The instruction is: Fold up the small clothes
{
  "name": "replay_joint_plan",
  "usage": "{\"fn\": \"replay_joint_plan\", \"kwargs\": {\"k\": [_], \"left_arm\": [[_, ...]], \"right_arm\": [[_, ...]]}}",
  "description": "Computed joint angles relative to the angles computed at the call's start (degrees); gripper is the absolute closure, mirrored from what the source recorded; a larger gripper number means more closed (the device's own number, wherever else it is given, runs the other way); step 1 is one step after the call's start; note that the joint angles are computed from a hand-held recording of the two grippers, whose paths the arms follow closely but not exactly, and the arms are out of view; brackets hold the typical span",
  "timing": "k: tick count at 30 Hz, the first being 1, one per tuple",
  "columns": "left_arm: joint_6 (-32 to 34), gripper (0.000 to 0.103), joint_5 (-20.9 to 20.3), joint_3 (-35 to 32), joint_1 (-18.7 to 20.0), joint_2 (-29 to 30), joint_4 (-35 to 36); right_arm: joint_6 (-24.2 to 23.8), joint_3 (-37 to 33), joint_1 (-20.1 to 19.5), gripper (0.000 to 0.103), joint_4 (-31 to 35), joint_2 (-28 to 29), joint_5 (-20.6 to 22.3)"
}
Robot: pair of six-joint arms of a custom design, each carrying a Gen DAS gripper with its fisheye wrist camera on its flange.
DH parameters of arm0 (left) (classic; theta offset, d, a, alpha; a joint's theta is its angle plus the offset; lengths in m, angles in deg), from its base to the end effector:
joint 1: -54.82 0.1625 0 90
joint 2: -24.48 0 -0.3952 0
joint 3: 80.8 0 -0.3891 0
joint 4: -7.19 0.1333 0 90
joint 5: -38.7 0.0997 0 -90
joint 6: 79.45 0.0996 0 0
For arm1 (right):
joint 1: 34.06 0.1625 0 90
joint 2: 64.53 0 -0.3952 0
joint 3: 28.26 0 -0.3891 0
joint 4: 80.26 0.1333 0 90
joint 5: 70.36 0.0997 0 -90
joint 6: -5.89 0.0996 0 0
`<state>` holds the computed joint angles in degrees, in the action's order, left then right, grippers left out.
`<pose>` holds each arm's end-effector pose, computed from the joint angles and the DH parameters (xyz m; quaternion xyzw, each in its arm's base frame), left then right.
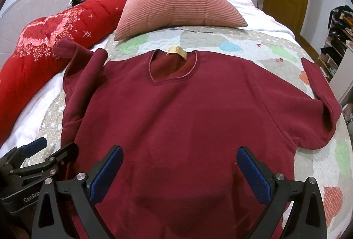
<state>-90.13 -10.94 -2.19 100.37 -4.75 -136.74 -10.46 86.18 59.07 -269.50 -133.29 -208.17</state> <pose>-0.3515 -0.6408 -0.0076 0.2593 0.9014 -0.1925 0.2883 0.0882 -0.5240 0.2929 -0.0419 -0.8353 0.3675 0.4068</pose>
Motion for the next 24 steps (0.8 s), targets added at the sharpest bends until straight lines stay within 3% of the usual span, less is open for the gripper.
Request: {"fn": "replay_joint_plan", "kwargs": {"k": [9,14,21,24], "left_arm": [[0.4,0.013,1.4,-2.6,1.7,0.3,1.0],[3.3,0.013,3.6,-6.8,3.3,1.6,-1.8],[1.8,0.013,0.5,-21.5,6.8,7.7,-1.5],[1.5,0.013,0.6,-33.7,8.0,14.1,3.9]], "right_arm": [[0.4,-1.0,-0.6,0.000,1.7,1.0,1.0],[-0.5,-1.4,-0.7,0.000,1.2,1.6,1.4],[0.9,-1.1,-1.4,0.000,2.8,0.8,4.2],[0.6,-1.0,-1.5,0.000,3.1,0.8,4.9]]}}
